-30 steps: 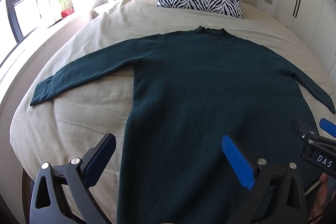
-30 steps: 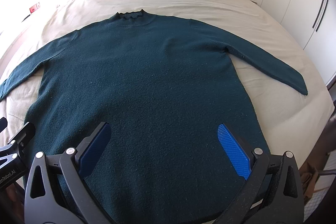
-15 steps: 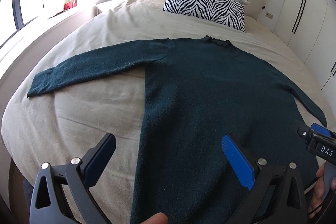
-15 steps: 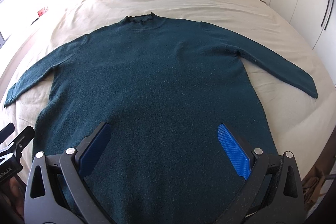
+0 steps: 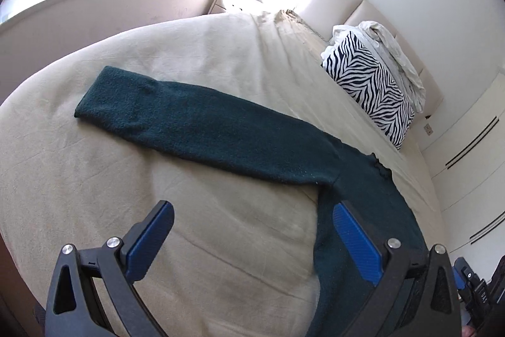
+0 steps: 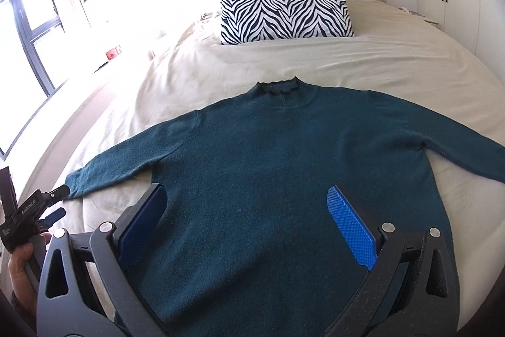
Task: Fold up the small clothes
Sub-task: 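Grasp the sweater sleeve cuff with the left gripper and lift it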
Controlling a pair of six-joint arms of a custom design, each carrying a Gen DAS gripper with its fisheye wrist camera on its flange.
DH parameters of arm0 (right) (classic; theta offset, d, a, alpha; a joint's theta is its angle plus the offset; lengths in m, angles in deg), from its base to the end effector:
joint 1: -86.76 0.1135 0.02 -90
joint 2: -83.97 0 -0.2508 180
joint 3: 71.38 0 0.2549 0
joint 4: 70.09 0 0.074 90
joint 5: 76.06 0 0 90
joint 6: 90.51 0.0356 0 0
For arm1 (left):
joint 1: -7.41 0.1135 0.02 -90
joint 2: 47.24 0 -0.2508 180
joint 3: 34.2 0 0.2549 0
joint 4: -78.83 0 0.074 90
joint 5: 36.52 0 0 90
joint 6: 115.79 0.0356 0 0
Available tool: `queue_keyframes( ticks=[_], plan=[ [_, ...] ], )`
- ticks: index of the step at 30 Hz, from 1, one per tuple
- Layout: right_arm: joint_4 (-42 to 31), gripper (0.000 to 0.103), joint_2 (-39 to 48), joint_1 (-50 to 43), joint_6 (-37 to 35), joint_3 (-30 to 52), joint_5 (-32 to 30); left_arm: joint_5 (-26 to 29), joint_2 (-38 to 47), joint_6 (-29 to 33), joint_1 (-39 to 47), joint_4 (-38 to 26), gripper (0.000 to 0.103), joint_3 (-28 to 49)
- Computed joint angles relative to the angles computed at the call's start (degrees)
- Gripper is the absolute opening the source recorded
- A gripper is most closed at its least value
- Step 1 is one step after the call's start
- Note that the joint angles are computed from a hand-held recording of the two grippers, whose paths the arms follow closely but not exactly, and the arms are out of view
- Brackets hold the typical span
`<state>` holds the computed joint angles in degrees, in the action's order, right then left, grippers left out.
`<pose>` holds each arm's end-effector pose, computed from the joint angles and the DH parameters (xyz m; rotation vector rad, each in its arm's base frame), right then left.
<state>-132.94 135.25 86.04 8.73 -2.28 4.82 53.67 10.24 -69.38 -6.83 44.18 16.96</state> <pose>0.1830 0.0033 0.3100 0.1271 2.3557 0.2600 0.2144 -0.0545 0.2251 -0.5918 2.2668 -0.5200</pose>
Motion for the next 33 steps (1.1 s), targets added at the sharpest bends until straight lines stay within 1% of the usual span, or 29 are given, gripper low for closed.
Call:
queue_keyframes(
  ticks=[2, 3, 5, 6, 7, 9, 10, 12, 13, 15, 16, 18, 20, 21, 22, 23, 24, 26, 29, 31, 33],
  plan=[
    [1.0, 0.102, 1.9, 2.6, 1.1, 1.2, 0.5, 5.4, -1.9, -1.0, 7.8, 5.4, 0.103, -3.5],
    [1.4, 0.099, 2.9, 3.4, 1.5, 1.8, 0.1, 8.9, -1.8, -2.4, 11.6, 8.5, 0.103, -5.0],
    [2.2, 0.088, 5.5, 4.4, 2.4, 2.8, -1.6, 18.2, 1.3, -6.7, 19.7, 16.5, 0.102, -7.7],
    [2.5, 0.078, 7.2, 4.8, 2.7, 3.3, -2.5, 21.3, 3.3, -9.5, 22.3, 20.4, 0.102, -8.8],
    [2.6, 0.071, 8.7, 4.8, 2.9, 3.9, -3.6, 23.5, 5.0, -12.1, 24.6, 24.2, 0.101, -10.0],
    [3.3, 0.067, 10.6, 4.7, 3.4, 3.9, -5.2, 26.7, 8.2, -18.6, 28.0, 32.4, 0.097, -12.9],
    [3.7, 0.067, 11.3, 4.7, 3.8, 3.8, -5.6, 27.3, 9.4, -22.4, 29.3, 36.8, 0.093, -14.8],
    [4.4, 0.067, 12.2, 4.4, 4.2, 3.3, -6.7, 25.3, 10.4, -30.1, 30.4, 44.7, 0.088, -19.0],
    [4.8, 0.067, 12.6, 4.4, 4.4, 3.1, -6.8, 23.9, 10.8, -32.8, 30.6, 47.9, 0.085, -20.4],
    [5.4, 0.067, 12.8, 3.8, 4.3, 2.3, -7.7, 21.9, 13.4, -35.9, 30.8, 52.9, 0.085, -21.1],
    [5.5, 0.067, 13.0, 3.2, 4.2, 2.2, -8.5, 21.0, 15.6, -36.1, 30.8, 54.1, 0.084, -20.2],
    [5.5, 0.067, 13.2, 1.8, 3.9, 1.9, -10.1, 20.9, 20.1, -36.6, 31.4, 54.4, 0.076, -17.8],
    [5.4, 0.067, 12.9, 0.3, 3.5, 1.7, -11.1, 21.1, 23.6, -38.1, 31.6, 56.3, 0.064, -16.1],
    [5.4, 0.067, 12.8, -0.5, 3.2, 1.5, -11.5, 21.7, 25.2, -37.2, 31.9, 55.8, 0.056, -14.3],
    [5.0, 0.067, 12.4, -1.7, 2.7, 1.3, -12.2, 22.2, 26.6, -36.2, 31.9, 54.6, 0.034, -12.5],
    [4.8, 0.067, 12.3, -2.9, 2.2, 1.1, -12.8, 22.5, 26.7, -35.5, 31.6, 53.0, 0.017, -11.5],
    [4.5, 0.067, 12.3, -4.1, 1.7, 0.9, -13.4, 22.1, 26.7, -34.9, 31.4, 51.9, 0.016, -10.7],
    [4.2, 0.067, 12.1, -6.9, 0.7, 0.4, -14.7, 19.6, 25.2, -33.3, 30.0, 48.7, 0.016, -9.2],
    [3.1, 0.067, 11.9, -11.6, -1.6, 0.2, -16.8, 16.4, 22.0, -31.7, 28.0, 46.7, 0.014, -9.0],
    [2.5, 0.067, 11.9, -14.6, -3.7, 0.0, -17.9, 15.2, 21.8, -29.3, 25.9, 44.3, 0.012, -6.9],
    [2.2, 0.067, 12.4, -17.6, -5.6, -0.3, -19.1, 13.0, 21.1, -24.9, 21.9, 40.4, 0.011, -3.6]
  ],
)
